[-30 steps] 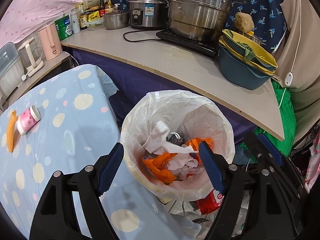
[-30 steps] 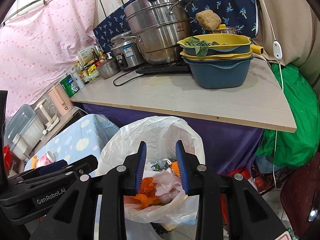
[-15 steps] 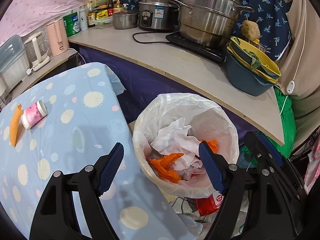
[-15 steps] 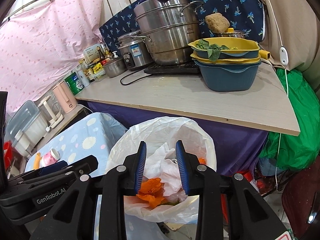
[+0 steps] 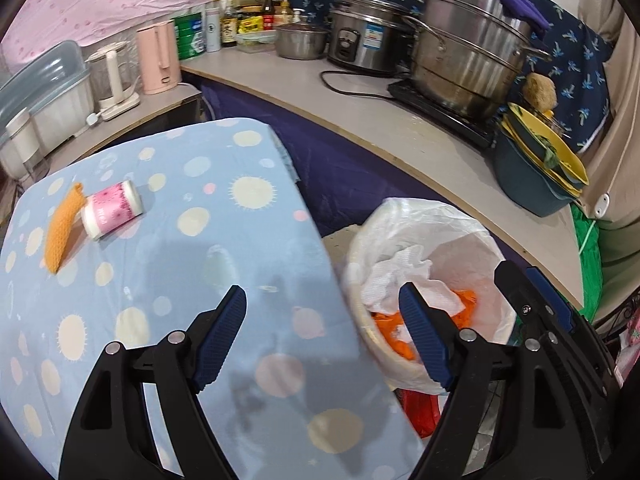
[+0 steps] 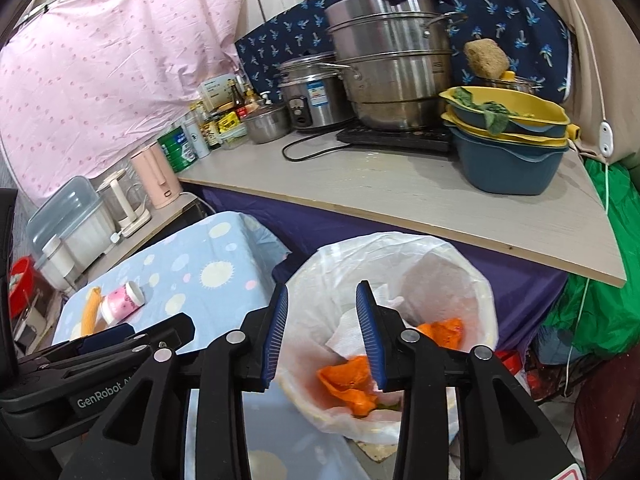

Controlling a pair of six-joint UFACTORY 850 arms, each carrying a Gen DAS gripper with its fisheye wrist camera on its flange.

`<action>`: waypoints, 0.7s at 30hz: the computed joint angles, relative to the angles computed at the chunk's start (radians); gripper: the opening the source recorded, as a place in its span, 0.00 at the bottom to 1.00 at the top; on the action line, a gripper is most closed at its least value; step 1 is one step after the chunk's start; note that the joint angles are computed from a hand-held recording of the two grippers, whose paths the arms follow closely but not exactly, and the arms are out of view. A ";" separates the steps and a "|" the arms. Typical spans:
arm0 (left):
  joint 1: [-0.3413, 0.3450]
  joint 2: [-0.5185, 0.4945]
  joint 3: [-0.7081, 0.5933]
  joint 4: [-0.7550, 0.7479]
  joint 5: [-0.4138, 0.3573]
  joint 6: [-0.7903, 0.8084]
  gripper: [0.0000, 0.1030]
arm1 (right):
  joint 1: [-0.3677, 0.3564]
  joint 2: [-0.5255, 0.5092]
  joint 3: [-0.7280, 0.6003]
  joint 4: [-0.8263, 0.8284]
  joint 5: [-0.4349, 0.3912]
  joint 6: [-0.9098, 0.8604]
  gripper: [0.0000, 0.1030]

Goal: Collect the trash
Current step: 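Move both open tools back over the mesh sleeve and pink cup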

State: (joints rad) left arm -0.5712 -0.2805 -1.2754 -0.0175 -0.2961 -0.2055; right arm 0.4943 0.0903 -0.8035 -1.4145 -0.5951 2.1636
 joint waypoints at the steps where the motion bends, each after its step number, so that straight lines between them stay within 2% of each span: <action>1: 0.012 0.002 0.004 0.004 0.002 -0.003 0.74 | 0.008 -0.019 -0.018 -0.001 0.002 -0.003 0.37; 9: 0.125 0.022 0.051 0.046 0.026 -0.054 0.81 | 0.062 -0.164 -0.157 0.021 0.025 -0.068 0.47; 12: 0.169 0.032 0.073 0.186 0.039 -0.193 0.87 | 0.079 -0.229 -0.224 0.036 0.039 -0.100 0.52; 16: 0.246 0.022 0.074 0.199 0.036 -0.205 0.89 | 0.097 -0.314 -0.313 0.057 0.068 -0.150 0.58; 21: 0.334 -0.013 0.056 0.284 0.030 -0.272 0.90 | 0.116 -0.436 -0.445 0.100 0.110 -0.233 0.67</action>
State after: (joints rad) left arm -0.2375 -0.2937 -1.2198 0.2663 -0.2657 -0.4779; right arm 0.6107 -0.3454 -1.2488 -1.3149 -0.4846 1.9301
